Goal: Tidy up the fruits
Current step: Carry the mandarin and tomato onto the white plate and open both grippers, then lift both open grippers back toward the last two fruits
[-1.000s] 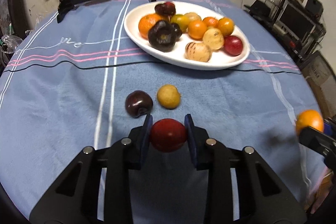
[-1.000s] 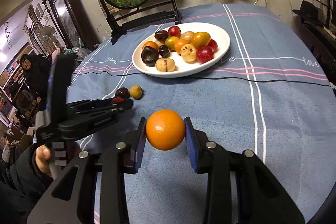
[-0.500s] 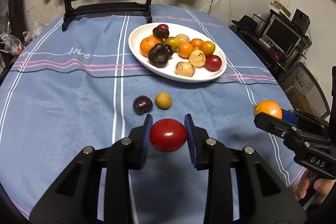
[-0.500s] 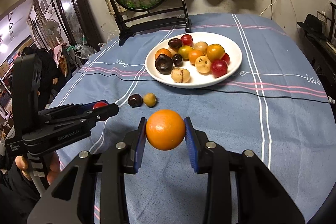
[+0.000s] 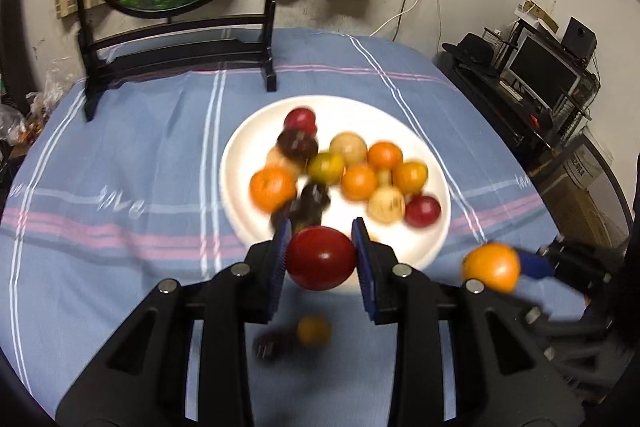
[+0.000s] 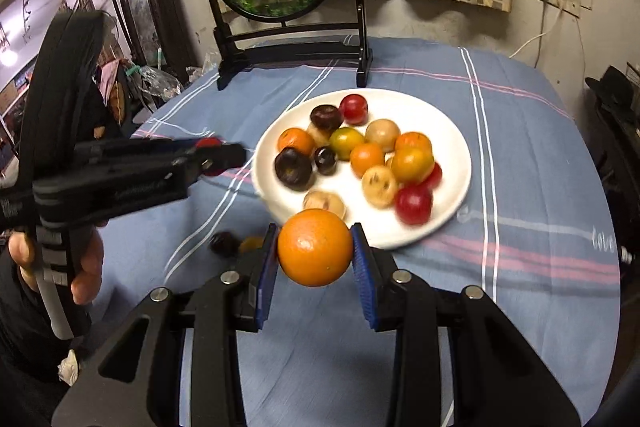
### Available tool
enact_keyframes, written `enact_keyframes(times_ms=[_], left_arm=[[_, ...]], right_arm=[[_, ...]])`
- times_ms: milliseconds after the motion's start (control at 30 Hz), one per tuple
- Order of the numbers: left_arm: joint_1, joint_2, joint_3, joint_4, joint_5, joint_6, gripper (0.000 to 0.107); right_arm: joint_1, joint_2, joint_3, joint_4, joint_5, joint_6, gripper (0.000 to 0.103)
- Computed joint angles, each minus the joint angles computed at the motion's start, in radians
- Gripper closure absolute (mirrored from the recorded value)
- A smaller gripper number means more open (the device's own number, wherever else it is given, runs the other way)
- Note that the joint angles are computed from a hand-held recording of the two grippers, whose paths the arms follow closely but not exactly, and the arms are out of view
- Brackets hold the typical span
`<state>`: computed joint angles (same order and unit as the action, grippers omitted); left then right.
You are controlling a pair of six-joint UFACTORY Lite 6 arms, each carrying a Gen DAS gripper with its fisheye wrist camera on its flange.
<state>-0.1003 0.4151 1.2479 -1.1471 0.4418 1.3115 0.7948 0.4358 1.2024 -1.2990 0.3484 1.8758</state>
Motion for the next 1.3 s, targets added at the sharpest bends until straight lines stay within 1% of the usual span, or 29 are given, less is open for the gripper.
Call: enact_keyframes(times_ms=[100,167,233,300,400,500,533,567,600,633,667,733,800,833,867,900,933,1000,1033,1100,1167,1267,1300], left_arm=[[-0.061,0.152,0.188,0.117,-0.017,-0.145,0.075],[-0.087,0.258,0.322,0.201,0.022,-0.261,0.075],[-0.11,0.331,0.411,0.254,0.046,-0.333,0.075],[-0.127,0.368,0.448,0.28,0.043,-0.363,0.075],[-0.138,0.413,0.491,0.309,0.05,-0.398,0.075],[-0.141,0.452,0.541,0.343,0.081,-0.443,0.075],[-0.143,0.459,0.553,0.362,0.092,-0.463,0.073],[-0.145,0.459,0.559,0.372,0.098,-0.474,0.066],[-0.144,0.447,0.548,0.363,0.095,-0.469,0.044],[-0.139,0.411,0.504,0.312,0.068,-0.426,0.035],[-0.134,0.384,0.476,0.279,0.056,-0.394,0.035],[-0.116,0.331,0.432,0.248,0.063,-0.353,0.035],[-0.082,0.245,0.346,0.195,0.068,-0.299,0.035],[-0.063,0.201,0.3,0.167,0.071,-0.265,0.034],[-0.04,0.13,0.219,0.135,0.059,-0.219,0.032],[-0.016,0.062,0.138,0.098,0.04,-0.167,0.026],[0.001,0.014,0.078,0.064,0.026,-0.125,0.023],[0.064,-0.098,-0.074,-0.03,0.018,-0.002,0.021],[0.108,-0.148,-0.149,-0.072,0.037,0.06,0.021],[0.173,-0.204,-0.239,-0.11,0.068,0.125,0.021],[0.252,-0.271,-0.354,-0.163,0.069,0.22,0.021],[0.351,-0.34,-0.485,-0.238,0.044,0.373,0.02],[0.366,-0.351,-0.506,-0.248,0.033,0.4,0.02]], right_arm=[[-0.073,0.087,0.067,0.054,-0.051,-0.081,0.067],[-0.115,0.132,0.094,0.078,-0.092,-0.119,0.067],[-0.137,0.159,0.108,0.082,-0.119,-0.131,0.067],[-0.153,0.18,0.118,0.078,-0.143,-0.129,0.067],[-0.162,0.19,0.119,0.023,-0.162,-0.08,0.067],[-0.166,0.204,0.129,-0.014,-0.169,-0.048,0.067],[-0.165,0.207,0.131,-0.024,-0.167,-0.038,0.064],[-0.16,0.206,0.13,-0.03,-0.155,-0.03,0.056],[-0.153,0.205,0.132,-0.033,-0.133,-0.024,0.036],[-0.144,0.198,0.129,-0.042,-0.104,-0.01,0.032],[-0.132,0.186,0.122,-0.035,-0.077,-0.018,0.032],[-0.121,0.161,0.111,0.016,-0.054,-0.068,0.032],[-0.095,0.11,0.072,0.074,-0.039,-0.11,0.031],[-0.077,0.082,0.047,0.089,-0.029,-0.115,0.031],[-0.047,0.041,0.007,0.094,-0.01,-0.104,0.031],[-0.021,0.007,-0.028,0.092,0.008,-0.08,0.03],[0.017,-0.041,-0.083,0.062,0.03,-0.013,0.026],[0.07,-0.107,-0.163,-0.006,0.061,0.129,0.021],[0.093,-0.136,-0.201,-0.04,0.076,0.2,0.014],[0.147,-0.18,-0.263,-0.091,0.118,0.344,0.007],[0.199,-0.196,-0.299,-0.112,0.154,0.458,0.007],[0.231,-0.169,-0.285,-0.143,0.149,0.555,0.007],[0.238,-0.15,-0.263,-0.139,0.147,0.554,0.007]])
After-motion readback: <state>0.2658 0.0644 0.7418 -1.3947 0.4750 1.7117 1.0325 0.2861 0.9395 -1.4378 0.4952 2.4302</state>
